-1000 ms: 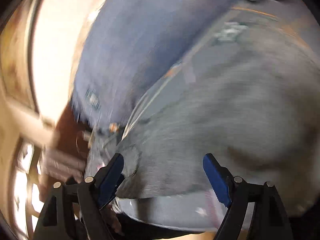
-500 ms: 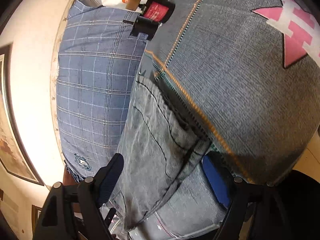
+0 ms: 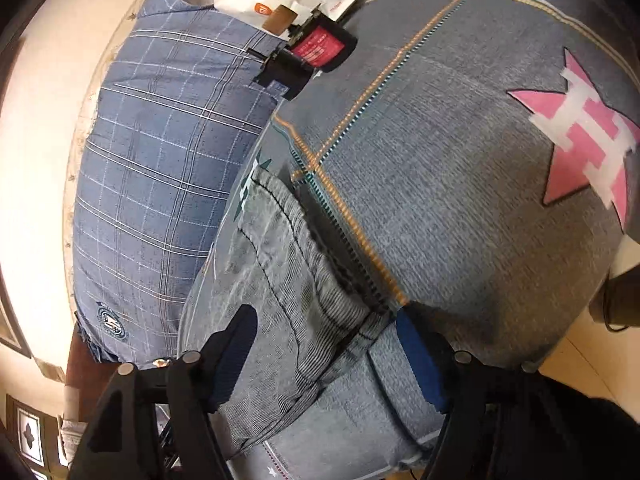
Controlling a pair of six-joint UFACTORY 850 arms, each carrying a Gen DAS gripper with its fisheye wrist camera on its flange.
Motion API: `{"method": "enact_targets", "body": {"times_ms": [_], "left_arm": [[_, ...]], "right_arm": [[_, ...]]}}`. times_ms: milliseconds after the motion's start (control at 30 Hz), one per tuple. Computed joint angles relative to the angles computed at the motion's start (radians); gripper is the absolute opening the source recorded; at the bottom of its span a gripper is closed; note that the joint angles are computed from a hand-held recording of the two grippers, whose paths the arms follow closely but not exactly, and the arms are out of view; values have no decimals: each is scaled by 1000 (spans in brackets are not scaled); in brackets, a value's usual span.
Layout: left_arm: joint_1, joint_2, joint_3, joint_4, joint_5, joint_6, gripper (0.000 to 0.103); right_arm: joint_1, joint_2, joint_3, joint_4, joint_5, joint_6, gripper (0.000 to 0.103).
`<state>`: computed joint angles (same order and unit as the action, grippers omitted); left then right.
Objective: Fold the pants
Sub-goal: 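Grasp the grey jeans leg hem with the right tool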
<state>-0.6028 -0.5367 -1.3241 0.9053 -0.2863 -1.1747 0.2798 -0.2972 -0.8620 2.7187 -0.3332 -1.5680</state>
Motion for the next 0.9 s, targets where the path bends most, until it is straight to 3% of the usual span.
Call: {"method": "enact_targets", "body": {"times_ms": [33,100,133,167,233,400,500,533,600,733,833,900], "left_arm": [[0,-8,-11,-40,-2,42,97],[-3,-26,-33,-75,-9,90,97],[-4,-31,-41,-88,-13,110,97],[-6,-37,-50,-99,-16,127,97],[-7,-42,-58,-118,-11,146,97],[-15,-66,-85,-167,-15,219,97],[-23,-92,-111,-210,-35,283,97],[-24,-92,-112,-209,-33,280,97],[-27,-82,-104,-174,-15,239,97],[-31,-81,-106,-160,-17,230,97],[-47,-145,-166,-195,-116,310,98],[-52,-142,-168,-168,-125,292,99]], "right_arm": [[-7,-9,-4,-58,-28,49,76],[-6,-10,-16,-96,-7,52,74],[-5,-10,-20,-108,-2,55,68],[-5,-13,-25,-129,6,65,52],[-3,-17,-40,-170,39,84,44],[0,-23,-59,-178,118,86,48],[-4,-28,-63,-202,111,99,51],[-4,-30,-69,-224,106,100,50],[-6,-32,-72,-276,103,126,31],[8,-29,-94,-338,160,144,29],[24,-25,-114,-302,208,76,29],[33,-22,-125,-330,237,76,29]]}}
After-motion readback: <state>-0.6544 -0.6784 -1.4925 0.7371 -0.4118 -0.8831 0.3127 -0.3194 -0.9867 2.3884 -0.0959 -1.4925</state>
